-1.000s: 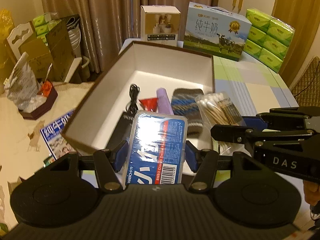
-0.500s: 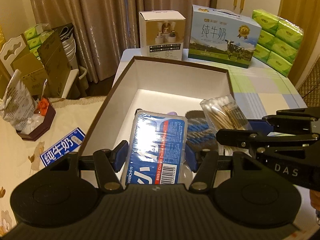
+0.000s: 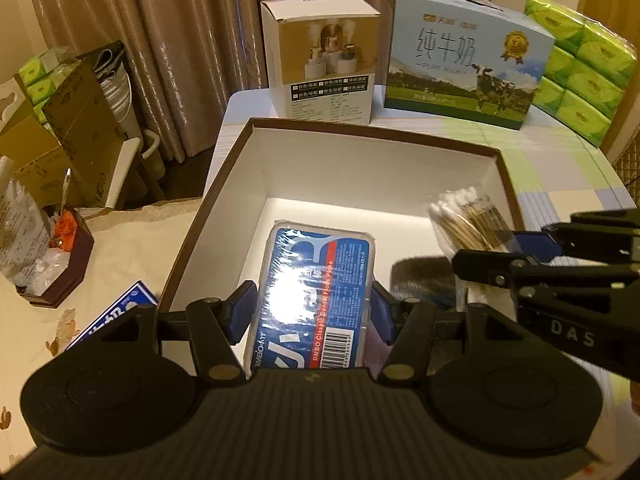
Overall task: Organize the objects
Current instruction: 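Lower the floss box into the shoebox and open the left tool, then lower the cotton swab bag into the shoebox and open the right tool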
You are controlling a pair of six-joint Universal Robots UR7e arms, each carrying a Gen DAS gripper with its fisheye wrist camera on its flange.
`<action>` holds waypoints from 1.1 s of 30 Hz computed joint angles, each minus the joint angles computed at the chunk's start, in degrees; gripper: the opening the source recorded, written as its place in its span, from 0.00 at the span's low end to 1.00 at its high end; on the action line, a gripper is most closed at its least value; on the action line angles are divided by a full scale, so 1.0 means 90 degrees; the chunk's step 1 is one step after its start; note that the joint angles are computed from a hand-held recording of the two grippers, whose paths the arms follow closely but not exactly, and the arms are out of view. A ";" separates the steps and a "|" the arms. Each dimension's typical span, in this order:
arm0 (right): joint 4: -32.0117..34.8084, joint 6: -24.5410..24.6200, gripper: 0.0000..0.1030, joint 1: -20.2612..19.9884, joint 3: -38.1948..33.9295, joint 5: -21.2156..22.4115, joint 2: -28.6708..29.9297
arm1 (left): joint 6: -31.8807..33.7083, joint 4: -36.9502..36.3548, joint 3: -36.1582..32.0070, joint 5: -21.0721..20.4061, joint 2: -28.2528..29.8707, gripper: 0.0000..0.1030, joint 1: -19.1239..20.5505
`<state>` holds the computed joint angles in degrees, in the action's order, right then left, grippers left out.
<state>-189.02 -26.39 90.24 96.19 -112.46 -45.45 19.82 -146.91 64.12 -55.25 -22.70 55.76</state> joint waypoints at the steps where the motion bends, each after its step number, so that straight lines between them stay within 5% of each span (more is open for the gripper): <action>1: 0.0014 -0.0004 0.20 -0.0016 -0.0050 -0.0007 0.0020 | 0.0004 0.0102 -0.0166 0.0010 0.0095 0.54 0.0018; 13: 0.0184 0.0022 0.20 -0.0095 -0.0460 -0.0080 0.0251 | 0.0136 0.0493 -0.1360 -0.0020 0.0853 0.54 0.0126; 16: 0.0205 0.0043 0.20 -0.0109 -0.0507 -0.0083 0.0286 | 0.0241 0.0394 -0.1540 -0.0065 0.0971 0.65 0.0145; 33: 0.0302 -0.0105 0.20 -0.0122 -0.0725 -0.0028 0.0420 | 0.0318 0.0472 -0.1483 0.0107 0.0850 0.69 0.0202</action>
<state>-186.31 -27.34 89.14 89.66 -112.71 -41.67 22.68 -142.67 50.77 -54.29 -15.05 57.58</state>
